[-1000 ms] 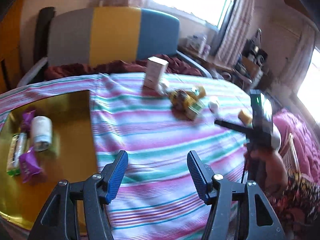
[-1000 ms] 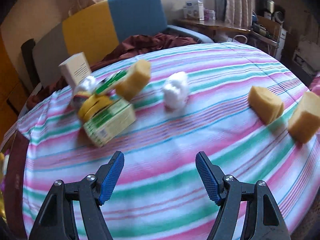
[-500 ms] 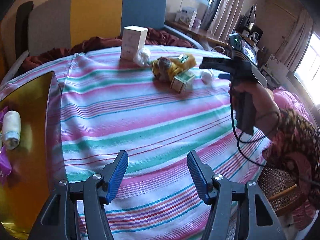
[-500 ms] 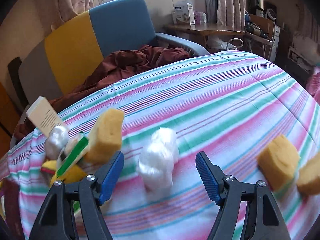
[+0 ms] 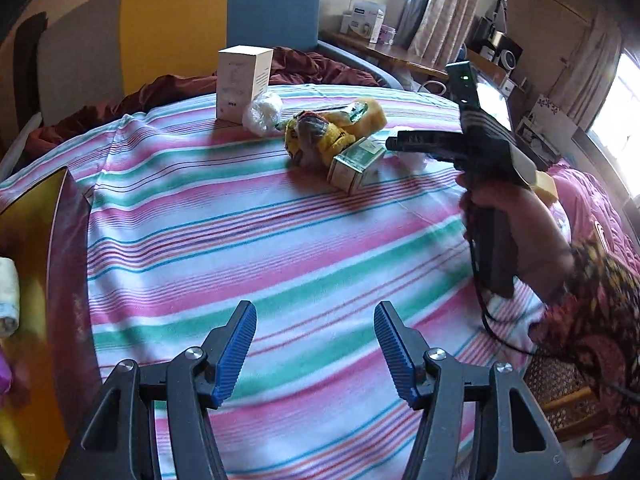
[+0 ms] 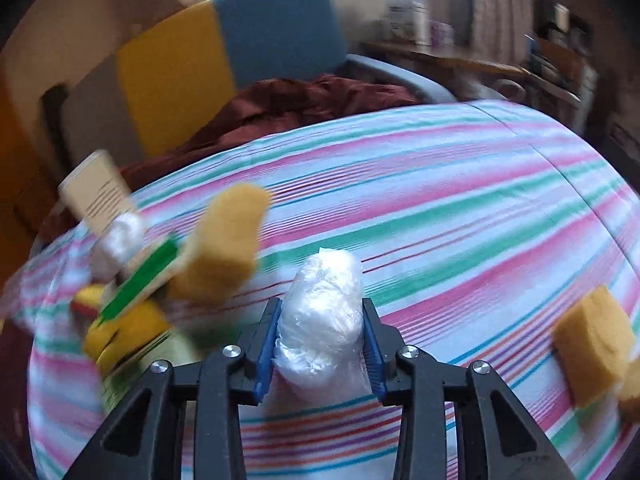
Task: Organize objects
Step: 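Return to the pile and grasp the white plastic-wrapped bundle with the right tool, then move the left tool to the green oil box and grasp it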
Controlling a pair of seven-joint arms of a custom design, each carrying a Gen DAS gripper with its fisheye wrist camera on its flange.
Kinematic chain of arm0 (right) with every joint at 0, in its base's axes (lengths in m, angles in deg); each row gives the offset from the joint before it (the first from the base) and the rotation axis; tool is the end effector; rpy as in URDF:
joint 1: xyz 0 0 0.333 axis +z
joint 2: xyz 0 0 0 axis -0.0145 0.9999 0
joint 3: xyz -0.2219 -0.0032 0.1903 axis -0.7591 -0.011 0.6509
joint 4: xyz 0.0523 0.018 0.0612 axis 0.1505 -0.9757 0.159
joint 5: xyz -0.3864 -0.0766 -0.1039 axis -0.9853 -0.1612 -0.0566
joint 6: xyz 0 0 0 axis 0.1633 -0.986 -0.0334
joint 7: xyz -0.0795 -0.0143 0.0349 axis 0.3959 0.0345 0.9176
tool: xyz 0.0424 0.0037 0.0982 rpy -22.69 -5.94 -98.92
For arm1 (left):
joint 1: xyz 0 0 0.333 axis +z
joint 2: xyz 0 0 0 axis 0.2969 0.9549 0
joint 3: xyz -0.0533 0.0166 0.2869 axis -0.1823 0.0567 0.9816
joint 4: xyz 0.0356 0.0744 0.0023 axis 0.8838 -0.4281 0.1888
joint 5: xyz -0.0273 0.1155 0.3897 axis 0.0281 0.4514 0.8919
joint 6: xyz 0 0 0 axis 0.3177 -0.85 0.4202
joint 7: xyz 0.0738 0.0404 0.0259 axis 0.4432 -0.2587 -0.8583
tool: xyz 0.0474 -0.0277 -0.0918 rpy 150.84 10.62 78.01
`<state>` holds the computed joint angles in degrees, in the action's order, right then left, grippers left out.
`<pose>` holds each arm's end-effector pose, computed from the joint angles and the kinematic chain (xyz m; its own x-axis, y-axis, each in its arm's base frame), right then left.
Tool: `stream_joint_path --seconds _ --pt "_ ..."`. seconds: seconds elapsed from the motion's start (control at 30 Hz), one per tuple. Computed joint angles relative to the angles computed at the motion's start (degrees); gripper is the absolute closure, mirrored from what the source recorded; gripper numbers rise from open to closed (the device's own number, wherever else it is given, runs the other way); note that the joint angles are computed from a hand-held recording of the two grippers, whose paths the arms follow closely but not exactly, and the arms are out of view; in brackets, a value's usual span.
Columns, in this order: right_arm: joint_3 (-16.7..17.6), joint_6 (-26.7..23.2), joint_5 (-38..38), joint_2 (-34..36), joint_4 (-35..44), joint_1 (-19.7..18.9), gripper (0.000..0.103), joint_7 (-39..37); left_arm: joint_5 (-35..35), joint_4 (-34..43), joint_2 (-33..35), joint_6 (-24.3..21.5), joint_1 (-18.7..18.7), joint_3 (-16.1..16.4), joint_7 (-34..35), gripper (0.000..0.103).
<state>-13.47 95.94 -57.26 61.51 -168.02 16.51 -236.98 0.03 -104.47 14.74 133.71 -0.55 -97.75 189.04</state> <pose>0.5497 0.2004 0.2916 -0.3963 -0.9083 -0.1336 -0.6666 0.3847 -0.6385 0.4865 -0.2830 0.3367 -0.6435 -0.7445 0.1777 -0.6920 0.4666 -0.5508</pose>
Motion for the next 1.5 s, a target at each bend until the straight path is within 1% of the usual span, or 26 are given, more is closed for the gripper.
stream_joint_path --seconds 0.13,0.17,0.23,0.27,0.3,0.33,0.37,0.43,0.47,0.5,0.57,0.6,0.67,0.73,0.77,0.83,0.87,0.9,0.97,1.0,1.1,1.23,1.3,1.37,1.4,1.5 --pt "0.93 4.35 -0.14 0.86 0.84 0.43 0.066 -5.96 0.31 0.83 0.92 0.98 -0.15 -0.14 0.01 0.041" --pt "0.93 6.03 -1.00 0.81 0.61 0.83 0.066 -6.19 0.68 1.03 1.15 1.36 -0.17 -0.14 -0.02 0.041" --pt "0.09 10.23 -6.11 0.34 -0.17 1.93 0.066 -2.43 1.37 1.78 1.83 1.51 -0.07 -0.03 -0.63 0.041" --pt "-0.41 12.09 -10.04 -0.09 -0.67 2.60 0.066 1.47 1.41 2.14 2.16 1.65 0.02 -0.06 -0.71 0.041" --pt "-0.63 12.79 -14.24 -0.72 -1.16 3.23 0.066 5.77 2.47 2.55 2.68 2.23 -0.08 0.12 -1.74 0.041" --pt "-0.20 11.81 -15.97 -1.51 -1.92 3.50 0.066 7.64 3.35 2.97 3.20 2.65 -0.13 0.23 -2.57 0.041" --pt "0.61 8.73 -15.93 -2.88 -3.30 3.90 0.066 7.88 3.99 3.88 4.04 2.88 -0.07 0.30 -3.14 0.041" --pt "2.74 -1.28 -11.05 -5.90 -6.24 4.71 0.066 5.10 7.39 5.99 6.11 4.31 -0.63 0.95 -5.95 0.041" --pt "3.33 -4.27 -9.35 -6.34 -6.56 4.53 0.066 4.45 10.34 7.23 7.27 4.93 -1.31 1.78 -8.51 0.041" --pt "3.82 -6.76 -8.27 -6.92 -7.14 4.43 0.066 5.17 11.95 8.19 8.04 5.04 -1.51 2.08 -9.96 0.041" --pt "4.21 -8.88 -7.37 -7.62 -8.31 3.76 0.066 8.55 13.73 12.40 11.05 4.14 -1.26 1.98 -11.15 0.040" --pt "4.20 -8.58 -7.31 -7.67 -8.82 3.23 0.066 10.18 13.69 14.28 12.36 3.62 -0.81 1.43 -10.76 0.038" --pt "4.13 -7.55 -7.85 -7.69 -9.52 2.34 0.066 12.95 12.03 19.15 15.82 1.57 0.99 -0.78 -7.07 0.035" --pt "3.90 -5.67 -8.65 -7.82 -10.27 1.45 0.065 15.13 15.69 24.87 19.81 -2.52 -0.28 0.43 -7.26 0.035" --pt "3.85 -5.02 -10.02 -8.11 -10.74 1.18 0.065 16.85 16.61 27.02 21.28 -4.72 -0.23 0.26 -6.29 0.035" --pt "4.37 -5.90 -10.25 -8.24 -10.77 1.18 0.065 17.02 19.81 30.93 24.38 -8.12 -0.94 0.51 -4.15 0.034" --pt "4.70 -6.65 -9.28 -8.09 -10.48 1.31 0.065 15.95 18.10 31.79 25.11 -9.26 0.37 -1.02 -1.40 0.028" --pt "4.86 -7.20 -8.67 -7.72 -10.06 1.37 0.065 15.13 17.25 32.18 25.27 -10.35 0.79 -1.44 -0.70 0.028" --pt "5.06 -8.02 -8.01 -8.04 -10.37 1.64 0.065 14.39 17.39 31.70 24.74 -11.23 -0.09 -0.31 -2.83 0.028" --pt "5.11 -8.22 -7.96 -8.14 -10.45 1.68 0.065 14.33 16.39 30.66 23.98 -11.75 0.42 -0.72 -2.69 0.028" --pt "5.15 -8.37 -7.87 -8.35 -10.53 1.65 0.065 14.08 11.10 26.16 20.70 -13.03 3.04 -3.36 2.24 0.028" --pt "5.15 -8.18 -8.42 -8.26 -10.47 1.62 0.065 14.71 5.44 21.37 16.97 -14.65 3.94 -4.45 7.40 0.028" --pt "5.17 -8.22 -8.62 -8.37 -10.59 1.62 0.065 14.92 3.12 18.89 14.98 -12.43 3.32 -4.45 9.09 0.028" --pt "5.23 -8.33 -8.61 -8.36 -10.57 1.65 0.065 14.93 4.23 17.77 14.27 -7.45 1.06 -3.41 8.05 0.028" --pt "5.26 -8.42 -8.62 -8.35 -10.56 1.67 0.065 14.94 5.10 17.71 14.27 -5.75 0.15 -2.98 7.24 0.028" --pt "5.32 -8.66 -8.44 -8.41 -10.60 1.74 0.065 14.72 6.54 19.57 15.92 -3.83 -1.22 -2.36 4.99 0.028"
